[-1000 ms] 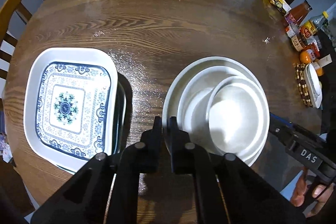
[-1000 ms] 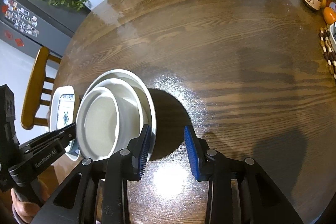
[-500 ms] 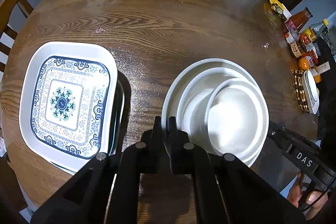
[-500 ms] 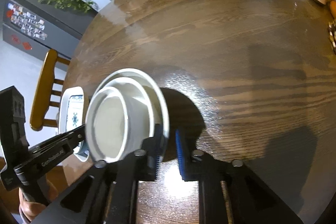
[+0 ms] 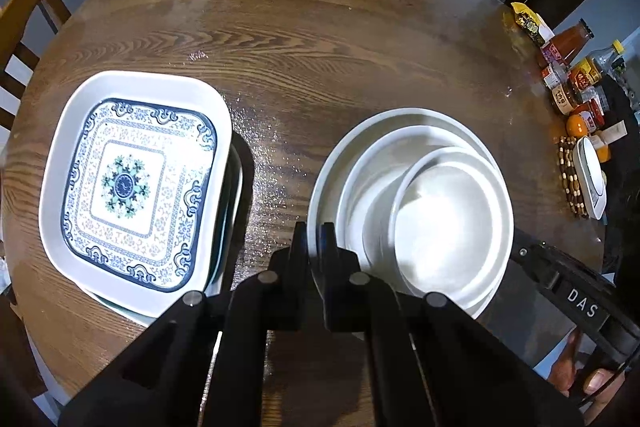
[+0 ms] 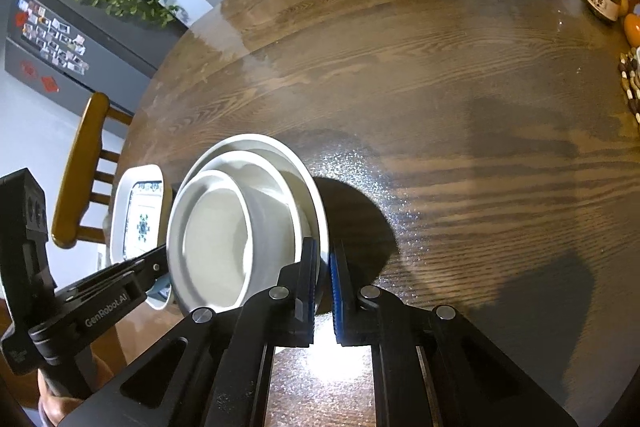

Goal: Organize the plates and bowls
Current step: 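Move both grippers to the bowl stack rim and close them on it, then lift the bowl stack with both grippers and carry it over the square plates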

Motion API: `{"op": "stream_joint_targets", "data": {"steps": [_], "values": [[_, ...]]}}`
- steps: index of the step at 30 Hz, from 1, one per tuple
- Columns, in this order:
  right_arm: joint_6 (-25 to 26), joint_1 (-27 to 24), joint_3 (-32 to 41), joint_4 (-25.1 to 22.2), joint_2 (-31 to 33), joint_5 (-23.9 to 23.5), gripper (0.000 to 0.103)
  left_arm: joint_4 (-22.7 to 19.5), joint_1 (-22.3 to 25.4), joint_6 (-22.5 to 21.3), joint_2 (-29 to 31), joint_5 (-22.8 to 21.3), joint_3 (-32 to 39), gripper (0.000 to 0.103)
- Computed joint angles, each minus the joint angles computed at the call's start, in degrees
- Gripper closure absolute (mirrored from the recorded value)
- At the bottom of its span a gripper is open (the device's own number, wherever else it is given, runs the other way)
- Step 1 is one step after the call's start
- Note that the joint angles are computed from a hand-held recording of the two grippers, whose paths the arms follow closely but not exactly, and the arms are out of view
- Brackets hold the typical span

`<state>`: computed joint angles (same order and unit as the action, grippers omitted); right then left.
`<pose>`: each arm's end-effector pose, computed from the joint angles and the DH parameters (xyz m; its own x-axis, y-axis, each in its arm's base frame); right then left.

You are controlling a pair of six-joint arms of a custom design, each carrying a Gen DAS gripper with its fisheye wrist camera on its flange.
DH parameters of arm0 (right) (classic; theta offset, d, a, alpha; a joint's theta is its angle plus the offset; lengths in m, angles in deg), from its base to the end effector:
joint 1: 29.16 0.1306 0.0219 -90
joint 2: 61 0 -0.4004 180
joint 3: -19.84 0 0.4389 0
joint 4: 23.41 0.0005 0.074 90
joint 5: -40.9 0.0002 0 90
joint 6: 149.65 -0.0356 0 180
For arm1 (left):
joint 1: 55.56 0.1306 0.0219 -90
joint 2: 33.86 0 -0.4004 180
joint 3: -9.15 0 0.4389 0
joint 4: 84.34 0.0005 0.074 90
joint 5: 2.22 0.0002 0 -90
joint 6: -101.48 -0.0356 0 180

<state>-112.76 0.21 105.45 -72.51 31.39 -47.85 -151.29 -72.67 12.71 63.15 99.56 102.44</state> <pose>0.4675 0.2616 0.3880 -0.8167 0.4579 -0.3512 0.2891 0.8513 0.4378 0.5182 -0.1676 0.3968 -0.9092 0.2579 -0.3268 0.3332 0.9215 -0.1997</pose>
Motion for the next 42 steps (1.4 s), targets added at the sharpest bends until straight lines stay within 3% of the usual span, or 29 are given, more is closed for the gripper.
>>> {"op": "stream_joint_targets", "data": {"steps": [18,42], "values": [[2.78,1.69,5.33,-0.21,1.31,1.92,0.093,2.37,3.47,-0.68,-3.40,0.15,-0.06,0.102],[6.75,5.76,19.39,-2.20,12.25,-0.16,0.093,1.21,12.29,-2.29,-4.00,-0.91,1.30,0.101]]}}
